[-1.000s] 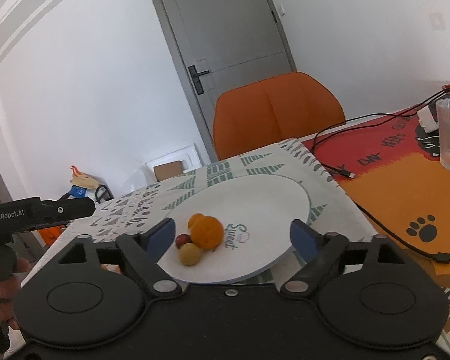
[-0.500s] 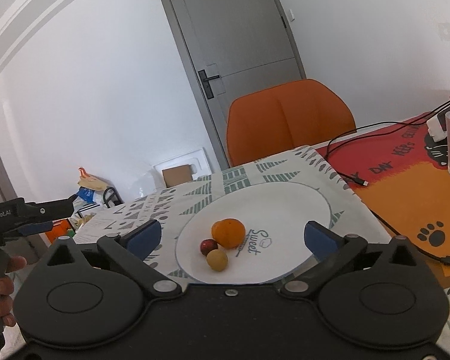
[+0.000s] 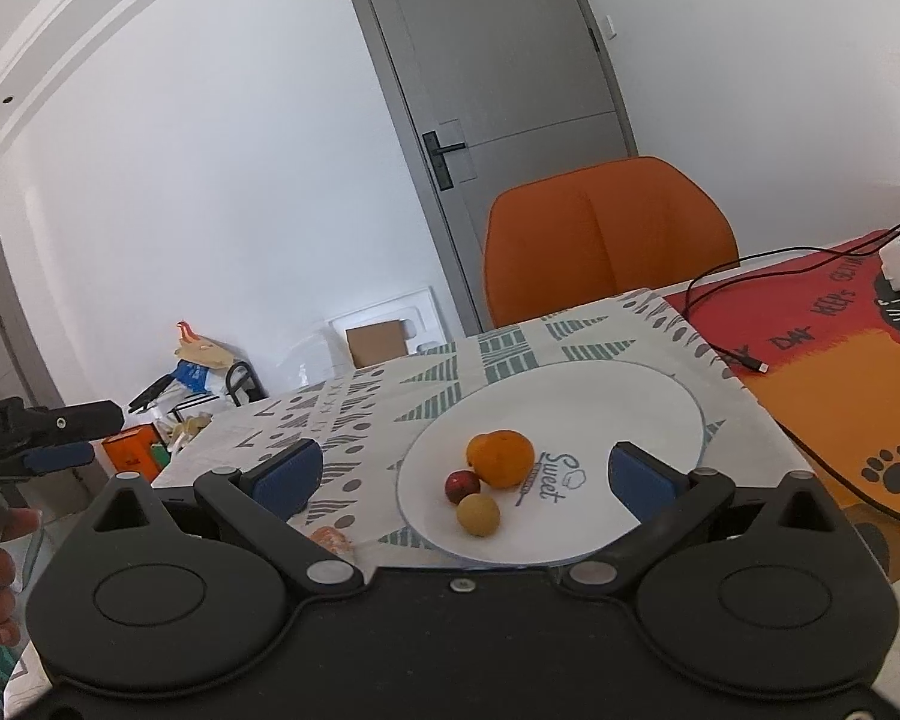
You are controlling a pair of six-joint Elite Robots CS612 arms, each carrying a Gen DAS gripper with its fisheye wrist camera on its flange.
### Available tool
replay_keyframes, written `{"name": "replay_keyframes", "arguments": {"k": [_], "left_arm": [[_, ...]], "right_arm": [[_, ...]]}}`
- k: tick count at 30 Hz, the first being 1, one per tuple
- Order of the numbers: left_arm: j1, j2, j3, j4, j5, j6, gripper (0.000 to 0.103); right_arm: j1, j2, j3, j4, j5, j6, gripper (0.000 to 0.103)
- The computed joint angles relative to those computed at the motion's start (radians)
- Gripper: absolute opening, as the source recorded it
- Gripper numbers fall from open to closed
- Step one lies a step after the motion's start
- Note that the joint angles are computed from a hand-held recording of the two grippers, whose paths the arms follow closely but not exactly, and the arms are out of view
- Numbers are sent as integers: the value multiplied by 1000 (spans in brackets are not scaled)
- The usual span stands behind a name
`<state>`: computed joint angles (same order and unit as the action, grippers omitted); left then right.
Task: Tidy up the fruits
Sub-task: 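Move both tools back from the plate toward the remaining fruit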
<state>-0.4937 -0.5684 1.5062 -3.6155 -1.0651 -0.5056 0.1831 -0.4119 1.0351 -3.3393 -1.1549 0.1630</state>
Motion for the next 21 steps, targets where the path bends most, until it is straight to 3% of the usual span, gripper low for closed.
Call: {"name": "replay_keyframes", "arguments": {"k": [9,21], "left_arm": [[6,-18,55,-42,36,-36,103],[17,-16,87,-65,42,-70,97]], "right_arm": [[1,0,-4,21,44,-10,103],[17,2,-16,97,79,-92,103]]}}
